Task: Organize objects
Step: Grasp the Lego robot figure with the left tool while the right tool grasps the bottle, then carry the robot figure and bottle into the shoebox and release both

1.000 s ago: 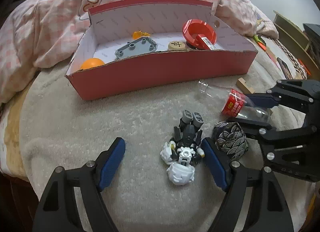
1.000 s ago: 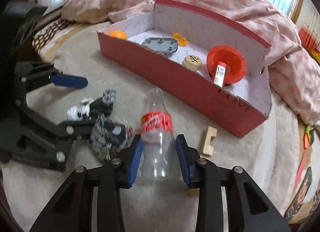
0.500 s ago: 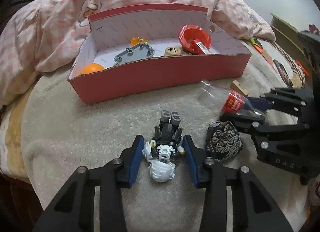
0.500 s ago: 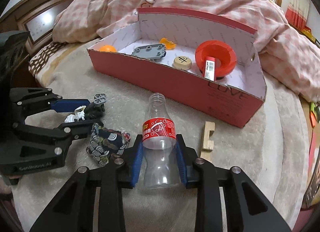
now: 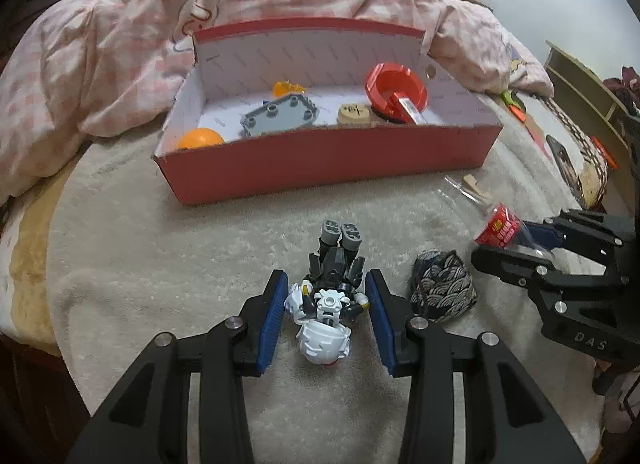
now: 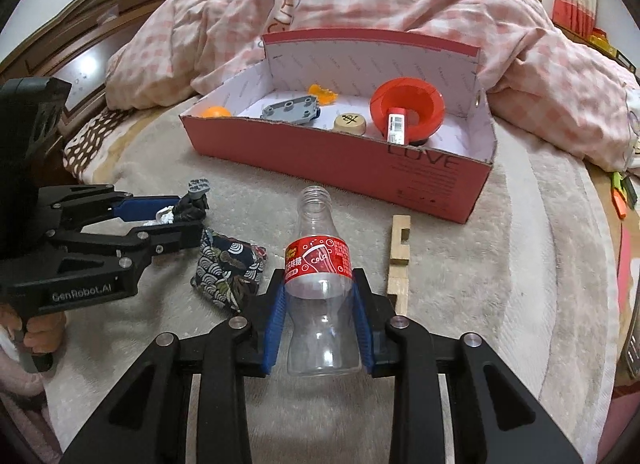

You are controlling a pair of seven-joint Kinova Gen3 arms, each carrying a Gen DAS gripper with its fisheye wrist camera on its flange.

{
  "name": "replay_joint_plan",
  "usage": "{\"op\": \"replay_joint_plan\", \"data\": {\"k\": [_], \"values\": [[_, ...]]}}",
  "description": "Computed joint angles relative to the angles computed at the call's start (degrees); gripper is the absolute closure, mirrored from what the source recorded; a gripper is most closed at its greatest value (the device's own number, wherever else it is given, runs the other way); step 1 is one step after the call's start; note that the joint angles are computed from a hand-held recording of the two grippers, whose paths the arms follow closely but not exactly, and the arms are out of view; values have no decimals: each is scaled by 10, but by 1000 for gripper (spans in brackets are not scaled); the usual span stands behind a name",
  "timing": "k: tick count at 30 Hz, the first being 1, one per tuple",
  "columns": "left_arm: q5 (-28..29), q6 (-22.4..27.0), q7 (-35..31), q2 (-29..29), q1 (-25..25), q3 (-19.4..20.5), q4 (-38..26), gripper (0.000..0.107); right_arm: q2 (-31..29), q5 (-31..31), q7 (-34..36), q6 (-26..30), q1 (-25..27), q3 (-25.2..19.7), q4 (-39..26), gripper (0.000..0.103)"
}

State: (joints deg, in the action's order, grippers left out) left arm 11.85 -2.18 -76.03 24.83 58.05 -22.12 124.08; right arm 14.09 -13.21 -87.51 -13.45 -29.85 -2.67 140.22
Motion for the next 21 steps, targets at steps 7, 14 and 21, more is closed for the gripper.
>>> {"op": "replay_joint_plan", "data": {"k": [7,14,21], "values": [[17,-10,-11,-22,41,-44,7,68,-29,9,-12,0,20,-18,9,71],[46,-16,-45,-39,43,-54,3,68,-51,54,-60,11,62,-51,-1,71],[67,-14,-71,-45,54,-76,-14,68,-59,131,-140,14,107,-82,-21,71]]}}
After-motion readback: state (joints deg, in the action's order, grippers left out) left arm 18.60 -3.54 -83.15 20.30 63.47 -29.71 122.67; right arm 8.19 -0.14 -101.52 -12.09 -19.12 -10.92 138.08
